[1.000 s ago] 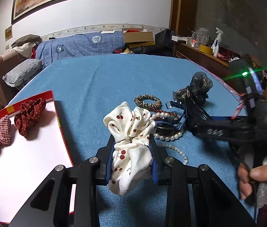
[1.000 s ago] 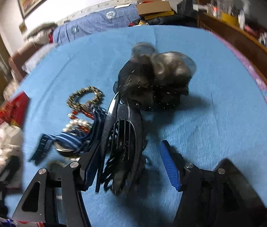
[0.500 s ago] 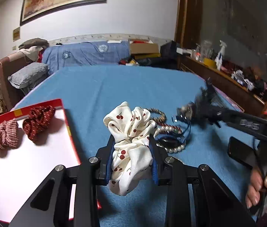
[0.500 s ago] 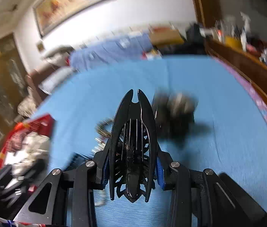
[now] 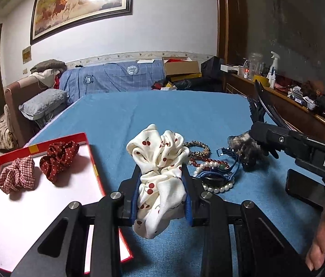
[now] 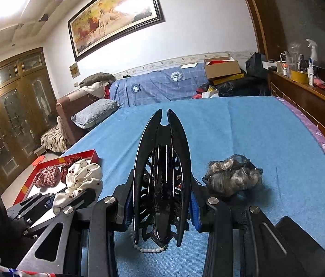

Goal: Organize jewelry
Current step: 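Hold the white scrunchie in the left gripper while the right gripper holds the claw clip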

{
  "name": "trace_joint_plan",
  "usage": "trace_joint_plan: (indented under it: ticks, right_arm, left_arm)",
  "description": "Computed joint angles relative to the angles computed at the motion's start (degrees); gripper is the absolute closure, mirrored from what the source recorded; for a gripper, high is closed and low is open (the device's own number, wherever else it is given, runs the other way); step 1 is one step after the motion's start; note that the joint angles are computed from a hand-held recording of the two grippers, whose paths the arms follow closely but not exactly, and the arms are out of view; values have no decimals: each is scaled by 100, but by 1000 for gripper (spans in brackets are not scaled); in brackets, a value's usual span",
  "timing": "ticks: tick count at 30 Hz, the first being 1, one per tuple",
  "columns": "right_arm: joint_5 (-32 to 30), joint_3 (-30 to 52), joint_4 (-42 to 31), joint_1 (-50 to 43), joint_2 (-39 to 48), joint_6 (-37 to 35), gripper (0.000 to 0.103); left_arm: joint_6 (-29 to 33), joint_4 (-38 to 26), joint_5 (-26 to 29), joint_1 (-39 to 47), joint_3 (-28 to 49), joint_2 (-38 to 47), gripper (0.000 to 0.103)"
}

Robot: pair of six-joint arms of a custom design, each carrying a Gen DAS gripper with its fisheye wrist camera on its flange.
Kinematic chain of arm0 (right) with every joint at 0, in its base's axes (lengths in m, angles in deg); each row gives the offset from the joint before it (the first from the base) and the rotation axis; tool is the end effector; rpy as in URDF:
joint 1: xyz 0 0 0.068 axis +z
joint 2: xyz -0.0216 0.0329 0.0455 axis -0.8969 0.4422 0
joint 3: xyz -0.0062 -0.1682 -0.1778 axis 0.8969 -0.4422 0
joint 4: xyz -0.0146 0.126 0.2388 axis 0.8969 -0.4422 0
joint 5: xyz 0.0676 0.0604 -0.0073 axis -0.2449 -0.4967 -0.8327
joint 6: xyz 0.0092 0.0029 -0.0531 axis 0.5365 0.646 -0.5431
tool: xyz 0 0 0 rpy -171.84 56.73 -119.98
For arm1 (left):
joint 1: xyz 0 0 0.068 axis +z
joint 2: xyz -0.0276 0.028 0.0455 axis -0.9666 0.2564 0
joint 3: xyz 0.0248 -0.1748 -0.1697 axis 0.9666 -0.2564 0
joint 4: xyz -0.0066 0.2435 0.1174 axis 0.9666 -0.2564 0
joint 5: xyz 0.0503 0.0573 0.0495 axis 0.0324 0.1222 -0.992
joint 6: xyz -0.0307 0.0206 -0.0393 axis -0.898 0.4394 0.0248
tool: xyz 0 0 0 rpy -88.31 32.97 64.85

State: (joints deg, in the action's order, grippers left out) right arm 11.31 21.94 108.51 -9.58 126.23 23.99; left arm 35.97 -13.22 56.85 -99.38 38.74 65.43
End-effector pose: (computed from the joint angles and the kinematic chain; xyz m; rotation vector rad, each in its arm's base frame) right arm 0.1666 0.2073 0.1277 -0.2667 2.0558 0.4610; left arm 0.1419 -0.0494 0.1330 -0.0318 2.0950 0.0075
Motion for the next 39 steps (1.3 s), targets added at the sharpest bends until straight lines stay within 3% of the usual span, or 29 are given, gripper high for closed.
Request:
trace_joint_plan:
  ticks: [5, 39]
  right_arm:
    - [-8, -1, 47, 13, 77, 15, 61]
    - [197, -228, 358, 143, 8, -54, 61]
  left_arm:
    - [-21, -17, -359, -277, -36, -68, 74]
    - [-12, -326, -882, -536, -79, -601, 74]
